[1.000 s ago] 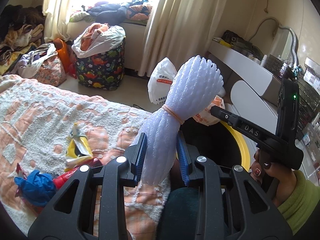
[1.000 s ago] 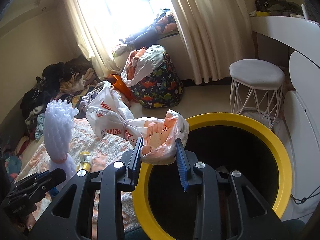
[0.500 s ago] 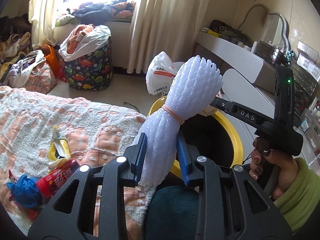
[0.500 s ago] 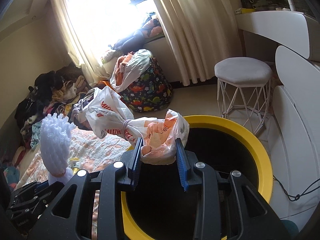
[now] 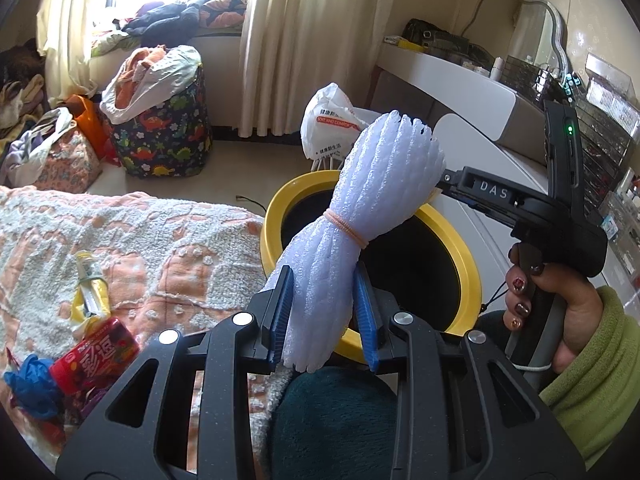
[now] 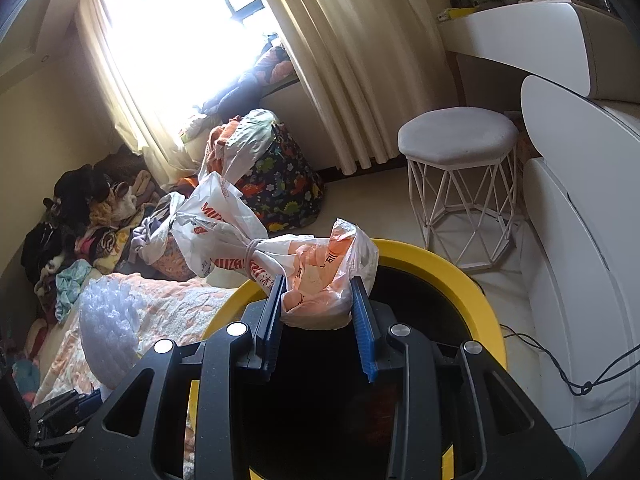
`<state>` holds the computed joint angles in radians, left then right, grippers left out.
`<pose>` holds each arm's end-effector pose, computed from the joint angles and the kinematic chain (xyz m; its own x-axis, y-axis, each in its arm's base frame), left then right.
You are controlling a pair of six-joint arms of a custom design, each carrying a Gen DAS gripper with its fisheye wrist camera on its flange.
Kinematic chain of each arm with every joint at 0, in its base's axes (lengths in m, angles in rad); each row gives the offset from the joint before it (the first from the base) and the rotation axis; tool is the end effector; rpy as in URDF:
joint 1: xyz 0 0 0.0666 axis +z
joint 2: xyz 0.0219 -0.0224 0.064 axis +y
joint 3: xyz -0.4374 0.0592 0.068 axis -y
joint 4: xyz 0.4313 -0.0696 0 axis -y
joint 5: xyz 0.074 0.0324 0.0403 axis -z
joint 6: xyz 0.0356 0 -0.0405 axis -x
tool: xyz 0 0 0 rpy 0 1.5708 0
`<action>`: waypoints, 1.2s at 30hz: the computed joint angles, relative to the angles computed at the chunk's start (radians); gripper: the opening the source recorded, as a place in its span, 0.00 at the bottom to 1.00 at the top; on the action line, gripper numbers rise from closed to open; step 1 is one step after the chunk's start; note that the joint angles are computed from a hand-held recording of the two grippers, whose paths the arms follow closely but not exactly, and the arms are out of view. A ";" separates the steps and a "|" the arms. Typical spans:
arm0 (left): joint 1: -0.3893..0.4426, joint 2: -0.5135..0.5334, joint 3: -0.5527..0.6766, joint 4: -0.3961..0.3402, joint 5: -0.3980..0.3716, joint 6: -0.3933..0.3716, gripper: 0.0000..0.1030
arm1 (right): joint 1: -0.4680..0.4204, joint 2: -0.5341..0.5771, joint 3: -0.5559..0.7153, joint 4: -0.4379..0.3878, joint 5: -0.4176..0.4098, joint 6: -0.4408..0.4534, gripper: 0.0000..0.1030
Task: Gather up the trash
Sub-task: 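Carry both items over the yellow bin and open both tools to drop them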
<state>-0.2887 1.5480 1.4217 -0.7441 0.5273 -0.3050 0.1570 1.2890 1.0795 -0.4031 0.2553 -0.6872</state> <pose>0.5461 -0.1813 0.4349 -0.5319 0.4287 -0.7303 0.7513 0.6367 -0.1734 0.4717 0.0652 0.4174 -0.4055 0.5573 -0.7246 0.4011 0.8208 0.4068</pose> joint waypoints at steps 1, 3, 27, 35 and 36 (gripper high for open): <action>-0.004 0.000 -0.002 -0.001 -0.004 -0.002 0.23 | -0.005 -0.002 -0.004 0.000 -0.001 -0.005 0.29; -0.012 0.002 -0.002 -0.005 -0.010 -0.007 0.23 | -0.012 -0.004 -0.010 -0.001 0.000 -0.013 0.29; -0.112 0.064 0.008 -0.035 -0.120 -0.134 0.23 | -0.081 -0.007 -0.051 -0.014 -0.006 -0.059 0.30; -0.135 0.088 0.017 -0.039 -0.136 -0.156 0.24 | -0.085 0.007 -0.046 -0.022 -0.042 -0.061 0.30; -0.137 0.090 0.018 -0.040 -0.137 -0.155 0.24 | -0.084 0.010 -0.043 -0.024 -0.048 -0.061 0.31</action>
<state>-0.4258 1.6379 1.4393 -0.7838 0.3905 -0.4602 0.0732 1.2988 1.0364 -0.4270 0.2074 -0.7477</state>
